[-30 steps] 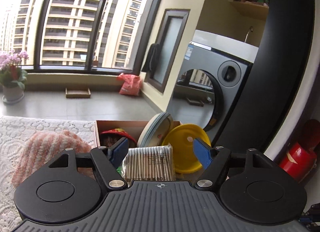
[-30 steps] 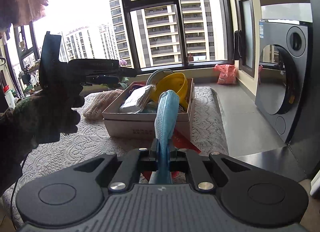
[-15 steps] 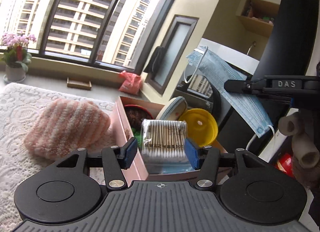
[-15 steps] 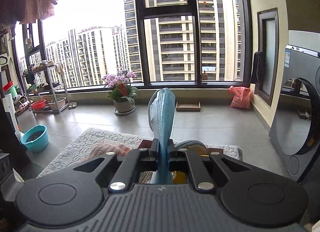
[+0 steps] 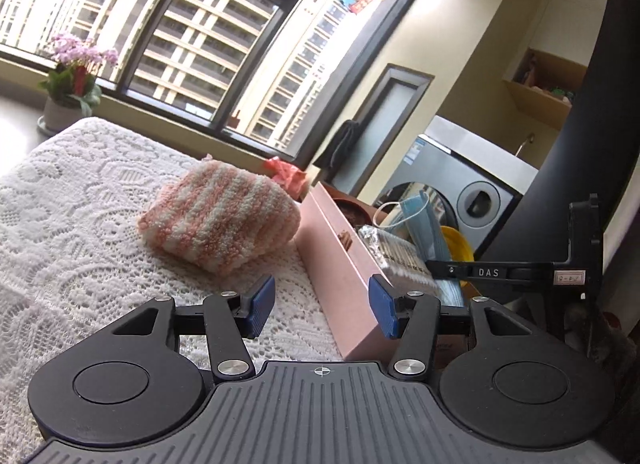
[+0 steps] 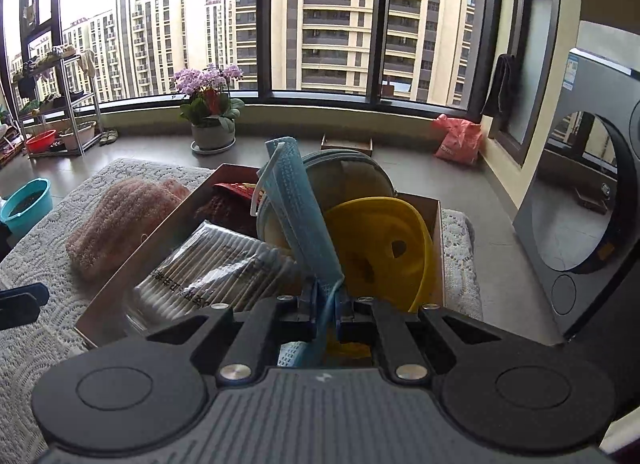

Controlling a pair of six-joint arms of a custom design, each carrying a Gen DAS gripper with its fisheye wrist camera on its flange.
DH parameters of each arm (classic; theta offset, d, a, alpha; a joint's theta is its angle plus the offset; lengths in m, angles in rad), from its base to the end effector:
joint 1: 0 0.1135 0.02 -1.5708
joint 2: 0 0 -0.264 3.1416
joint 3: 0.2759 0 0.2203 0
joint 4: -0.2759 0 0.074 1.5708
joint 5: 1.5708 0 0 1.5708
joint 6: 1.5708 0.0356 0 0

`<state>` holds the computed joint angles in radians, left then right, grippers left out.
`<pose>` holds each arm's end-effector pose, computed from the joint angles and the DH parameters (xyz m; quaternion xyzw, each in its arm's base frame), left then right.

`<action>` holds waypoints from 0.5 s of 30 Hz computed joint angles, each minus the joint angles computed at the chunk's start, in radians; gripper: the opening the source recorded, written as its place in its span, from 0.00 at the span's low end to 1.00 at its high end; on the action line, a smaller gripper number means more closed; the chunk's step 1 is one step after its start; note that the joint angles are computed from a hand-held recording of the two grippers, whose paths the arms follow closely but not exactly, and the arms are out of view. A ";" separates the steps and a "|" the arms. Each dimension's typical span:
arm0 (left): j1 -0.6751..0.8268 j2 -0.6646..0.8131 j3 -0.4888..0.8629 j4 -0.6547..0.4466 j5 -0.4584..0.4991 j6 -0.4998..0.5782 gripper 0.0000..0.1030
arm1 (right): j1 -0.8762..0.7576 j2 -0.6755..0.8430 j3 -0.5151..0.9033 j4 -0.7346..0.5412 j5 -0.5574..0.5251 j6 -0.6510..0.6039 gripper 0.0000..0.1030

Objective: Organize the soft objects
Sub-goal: 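Lower the blue face mask into the pink box and open the right tool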

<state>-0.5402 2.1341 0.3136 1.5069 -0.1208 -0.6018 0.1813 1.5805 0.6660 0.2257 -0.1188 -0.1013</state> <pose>0.2344 -0.1356 0.0828 -0.0603 0.8059 -0.2762 0.5202 0.2785 0.0553 0.1767 -0.1522 0.8902 0.0707 0.4236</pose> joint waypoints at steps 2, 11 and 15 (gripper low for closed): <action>-0.020 -0.006 0.011 -0.018 -0.020 0.009 0.55 | -0.011 0.032 0.088 -0.120 -0.030 0.021 0.08; -0.043 -0.017 0.011 -0.030 -0.060 0.009 0.55 | -0.018 -0.238 -0.050 -0.176 -0.014 -0.146 0.65; -0.067 -0.039 0.023 -0.084 -0.116 0.026 0.55 | -0.071 -0.365 -0.111 -0.214 -0.041 -0.152 0.65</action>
<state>-0.6071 2.0948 0.3365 1.4225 -0.2365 -0.5757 0.1105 1.2160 0.5551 0.0121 -0.1600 -0.2529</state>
